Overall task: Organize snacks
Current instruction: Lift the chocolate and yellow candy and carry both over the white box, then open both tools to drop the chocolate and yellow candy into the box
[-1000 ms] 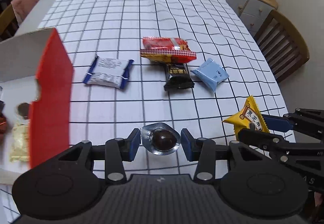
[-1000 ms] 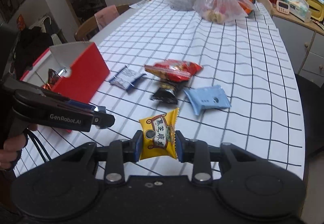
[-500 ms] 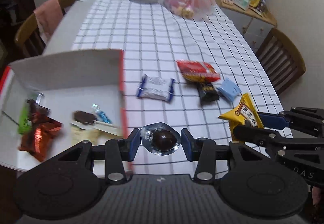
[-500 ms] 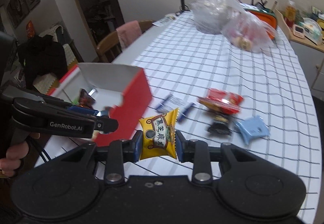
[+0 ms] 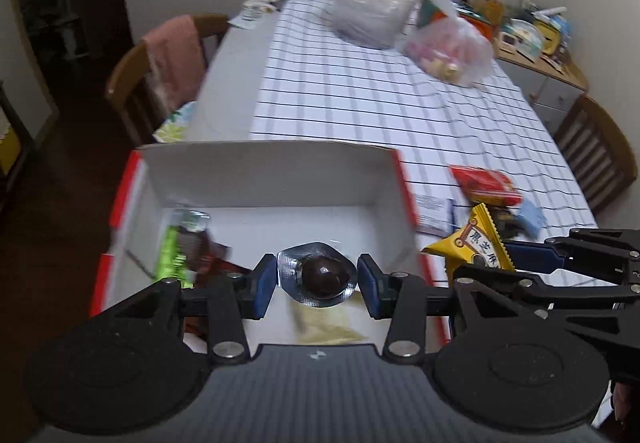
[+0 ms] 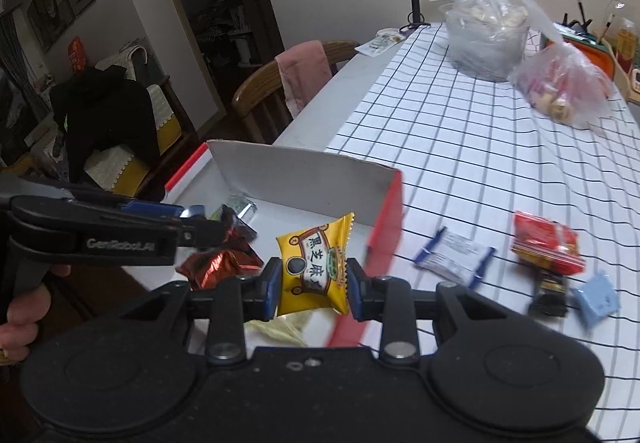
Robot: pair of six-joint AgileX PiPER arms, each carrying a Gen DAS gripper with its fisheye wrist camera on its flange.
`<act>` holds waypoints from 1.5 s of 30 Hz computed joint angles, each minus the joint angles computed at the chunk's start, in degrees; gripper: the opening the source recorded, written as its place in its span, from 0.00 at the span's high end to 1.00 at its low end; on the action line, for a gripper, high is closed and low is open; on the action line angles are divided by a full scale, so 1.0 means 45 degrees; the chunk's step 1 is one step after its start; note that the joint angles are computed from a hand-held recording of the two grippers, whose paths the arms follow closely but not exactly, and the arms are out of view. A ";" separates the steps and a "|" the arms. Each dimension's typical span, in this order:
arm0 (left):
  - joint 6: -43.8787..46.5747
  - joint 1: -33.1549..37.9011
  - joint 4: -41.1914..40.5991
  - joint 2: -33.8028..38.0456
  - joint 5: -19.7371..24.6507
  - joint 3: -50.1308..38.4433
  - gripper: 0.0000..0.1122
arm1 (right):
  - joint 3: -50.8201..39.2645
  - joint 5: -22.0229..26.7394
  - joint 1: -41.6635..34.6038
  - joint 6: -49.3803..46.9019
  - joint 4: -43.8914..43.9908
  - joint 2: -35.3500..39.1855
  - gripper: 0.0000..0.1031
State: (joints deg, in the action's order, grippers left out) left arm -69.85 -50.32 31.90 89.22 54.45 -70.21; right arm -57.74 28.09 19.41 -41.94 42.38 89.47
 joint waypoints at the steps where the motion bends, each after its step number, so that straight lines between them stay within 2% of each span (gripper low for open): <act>1: 0.0140 0.0232 -0.0028 -0.0201 -0.0052 0.0258 0.62 | -0.0214 -0.0179 0.0265 0.0422 -0.0317 0.0265 0.70; 5: 0.0891 0.1334 -0.0351 -0.0748 -0.0245 0.1061 0.62 | -0.1210 -0.0493 0.1062 0.2182 -0.1695 0.1439 0.70; 9: 0.1949 0.2631 -0.0977 -0.0747 -0.0499 0.1457 0.62 | -0.2298 -0.0371 0.1620 0.3724 -0.2984 0.2637 0.70; 15: 0.3615 0.3992 -0.1890 0.0136 -0.0772 0.1312 0.62 | -0.3749 0.0052 0.2147 0.5366 -0.4503 0.4208 0.70; 22: 0.5071 0.4651 -0.2693 0.1356 -0.0780 0.0746 0.61 | -0.4697 0.0316 0.2398 0.6528 -0.6002 0.5351 0.70; 31: 0.6267 0.5013 -0.3503 0.2461 -0.0551 0.0094 0.61 | -0.4718 0.0270 0.2625 0.6875 -0.6727 0.5622 0.70; 39: 0.6412 0.5016 -0.3679 0.2407 -0.0541 0.0102 0.59 | -0.4323 0.0098 0.2536 0.6563 -0.6415 0.5326 0.67; 45: 0.5873 0.4853 -0.3516 0.1881 -0.0882 0.0555 0.51 | -0.3656 -0.0108 0.2390 0.5739 -0.5529 0.4602 0.62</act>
State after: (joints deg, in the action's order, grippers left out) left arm -43.42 -28.48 16.08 97.69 50.48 -67.71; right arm -74.19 27.61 30.16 -16.12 17.50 110.18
